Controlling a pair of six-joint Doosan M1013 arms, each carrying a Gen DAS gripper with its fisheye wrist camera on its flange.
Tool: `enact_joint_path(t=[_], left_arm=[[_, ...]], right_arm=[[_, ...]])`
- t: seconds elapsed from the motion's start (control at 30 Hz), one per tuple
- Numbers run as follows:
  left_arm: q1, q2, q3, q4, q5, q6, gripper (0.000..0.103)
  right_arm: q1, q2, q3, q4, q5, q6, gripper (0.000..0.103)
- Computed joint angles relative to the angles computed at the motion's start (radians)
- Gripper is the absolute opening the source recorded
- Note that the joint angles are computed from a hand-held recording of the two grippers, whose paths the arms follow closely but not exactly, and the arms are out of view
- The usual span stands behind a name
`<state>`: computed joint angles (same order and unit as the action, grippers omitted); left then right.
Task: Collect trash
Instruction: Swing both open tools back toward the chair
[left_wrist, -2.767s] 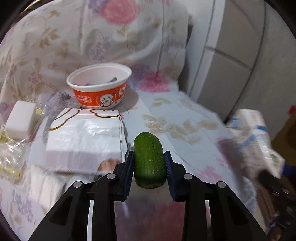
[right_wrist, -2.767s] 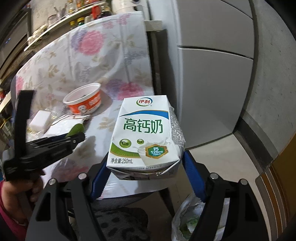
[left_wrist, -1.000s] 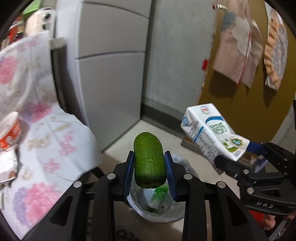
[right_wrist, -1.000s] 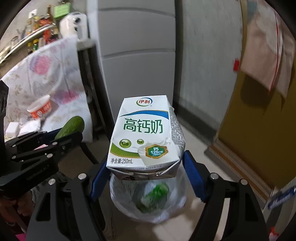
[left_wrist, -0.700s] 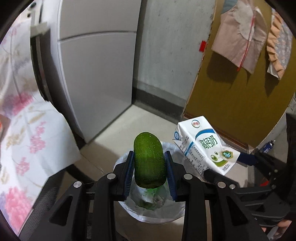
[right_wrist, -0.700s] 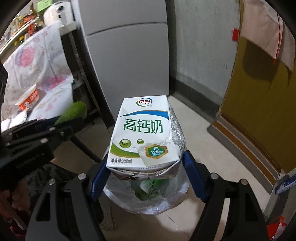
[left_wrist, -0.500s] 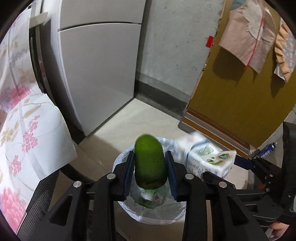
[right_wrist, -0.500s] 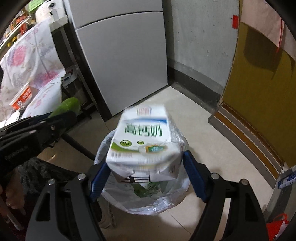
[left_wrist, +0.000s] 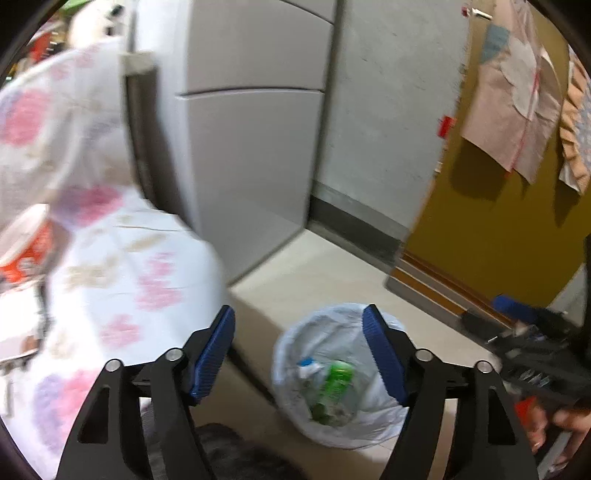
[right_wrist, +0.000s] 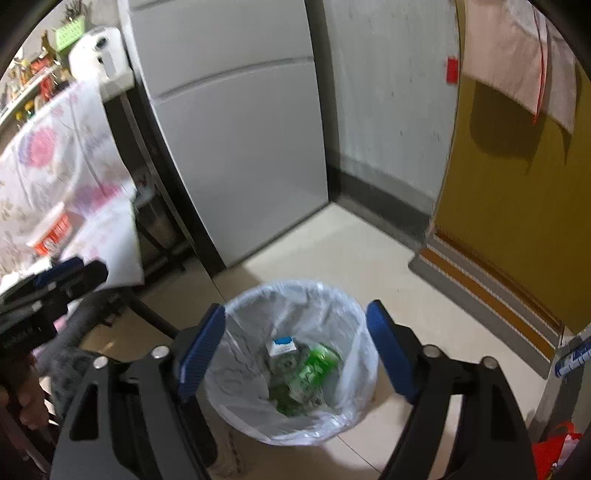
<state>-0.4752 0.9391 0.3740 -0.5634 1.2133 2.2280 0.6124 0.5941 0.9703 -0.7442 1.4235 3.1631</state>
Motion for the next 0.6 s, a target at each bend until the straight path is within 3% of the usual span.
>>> enact_joint_path(t=[0.1,0.4,0.6], left_arm=[[0.025,-0.036,0.047,0.047,-0.061,-0.04,0.084],[0.107,-0.088,0.115,0.227,-0.131,-0.245,0.084],[0.163,-0.109,0.157,0.314,-0.153,-0.353,0.084]], right_arm=[[0.011,0.025,-0.066,-0.036,0.007,-0.038,0.082],[0.03,0.146,-0.319,-0.024,-0.11,-0.265,0.082],[0.032,0.32,-0.633,0.099,-0.111,-0.519,0.082]])
